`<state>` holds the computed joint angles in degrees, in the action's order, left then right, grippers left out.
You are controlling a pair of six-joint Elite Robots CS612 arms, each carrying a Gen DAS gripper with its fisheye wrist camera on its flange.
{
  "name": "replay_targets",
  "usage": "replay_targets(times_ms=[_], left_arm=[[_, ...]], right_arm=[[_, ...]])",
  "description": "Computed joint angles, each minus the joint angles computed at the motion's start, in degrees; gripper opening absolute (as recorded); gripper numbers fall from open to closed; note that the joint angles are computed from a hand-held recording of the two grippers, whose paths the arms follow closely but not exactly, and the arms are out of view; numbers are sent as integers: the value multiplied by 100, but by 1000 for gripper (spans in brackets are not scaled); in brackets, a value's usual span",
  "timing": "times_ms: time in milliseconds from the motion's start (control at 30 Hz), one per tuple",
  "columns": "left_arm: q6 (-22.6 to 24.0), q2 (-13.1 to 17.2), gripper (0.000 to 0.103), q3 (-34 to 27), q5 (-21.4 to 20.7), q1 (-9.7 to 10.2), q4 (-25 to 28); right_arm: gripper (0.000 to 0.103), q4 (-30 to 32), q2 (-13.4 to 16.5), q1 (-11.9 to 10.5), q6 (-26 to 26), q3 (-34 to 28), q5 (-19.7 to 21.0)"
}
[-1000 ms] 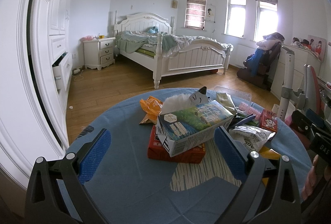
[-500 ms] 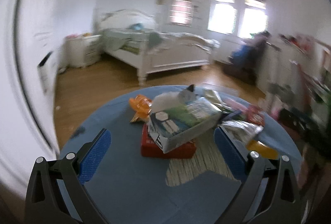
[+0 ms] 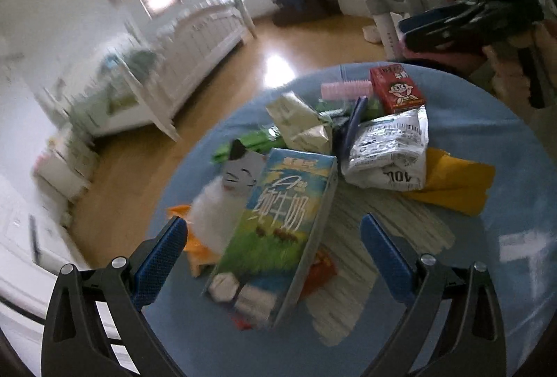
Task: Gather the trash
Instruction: 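Grasp the green milk carton with the left tool while the right tool grasps the clear plastic container, then carry the carton and container with both tools over the black trash bin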
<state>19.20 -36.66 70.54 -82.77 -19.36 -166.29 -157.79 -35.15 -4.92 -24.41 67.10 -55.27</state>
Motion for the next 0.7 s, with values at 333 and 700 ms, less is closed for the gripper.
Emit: replay_targets(times_ms=[333, 700], left_arm=[[-789, 57, 50, -210, -1059, 229, 451], [-1435, -286, 49, 626, -1198, 276, -791]], right_arm=[[80, 3163, 823, 178, -678, -2052, 434], [40, 2553, 302, 127, -375, -1122, 695]])
